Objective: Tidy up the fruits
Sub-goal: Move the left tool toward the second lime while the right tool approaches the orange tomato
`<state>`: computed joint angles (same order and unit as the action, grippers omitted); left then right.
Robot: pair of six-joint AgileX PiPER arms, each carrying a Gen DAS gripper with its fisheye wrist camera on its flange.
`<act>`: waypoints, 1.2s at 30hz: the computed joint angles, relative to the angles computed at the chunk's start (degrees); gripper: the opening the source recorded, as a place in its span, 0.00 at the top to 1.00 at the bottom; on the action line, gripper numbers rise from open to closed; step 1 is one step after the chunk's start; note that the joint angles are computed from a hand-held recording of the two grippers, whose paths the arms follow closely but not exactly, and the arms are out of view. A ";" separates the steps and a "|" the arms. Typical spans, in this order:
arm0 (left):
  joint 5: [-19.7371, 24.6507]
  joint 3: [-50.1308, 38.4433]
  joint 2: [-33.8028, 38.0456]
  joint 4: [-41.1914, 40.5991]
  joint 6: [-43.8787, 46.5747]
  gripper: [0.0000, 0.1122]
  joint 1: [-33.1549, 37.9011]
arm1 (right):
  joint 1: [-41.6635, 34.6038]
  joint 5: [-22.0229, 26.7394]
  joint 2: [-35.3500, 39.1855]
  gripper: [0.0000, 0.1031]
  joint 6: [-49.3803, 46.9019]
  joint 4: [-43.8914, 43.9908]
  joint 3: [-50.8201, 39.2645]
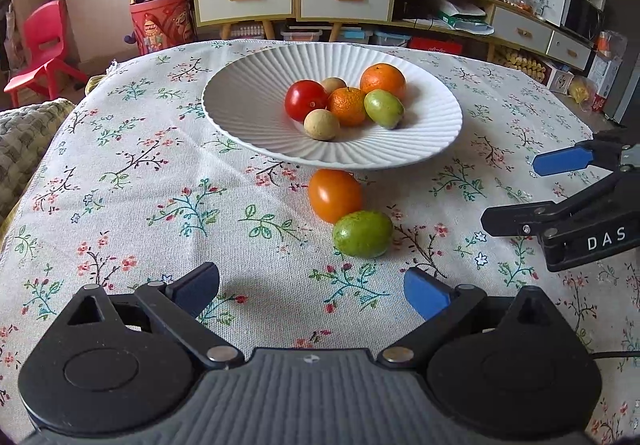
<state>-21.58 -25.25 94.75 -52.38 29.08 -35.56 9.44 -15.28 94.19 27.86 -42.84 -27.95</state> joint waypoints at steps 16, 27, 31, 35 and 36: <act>1.54 -0.74 0.46 21.43 -18.54 0.83 1.81 | 0.96 0.74 -0.66 0.10 -0.71 0.21 0.44; 3.32 1.50 -2.94 19.14 -13.75 0.84 4.79 | 3.98 1.99 0.57 0.11 -3.84 4.65 -0.98; 4.26 3.20 -5.38 20.49 -14.01 0.84 6.99 | 6.63 1.94 1.21 0.12 -5.33 7.21 -1.52; 5.03 4.64 -7.40 21.12 -13.38 0.84 9.05 | 9.80 2.41 2.58 0.15 -6.31 9.36 -2.67; 5.21 5.05 -7.92 21.69 -13.60 0.84 9.53 | 10.79 2.78 2.92 0.15 -5.69 9.29 -3.16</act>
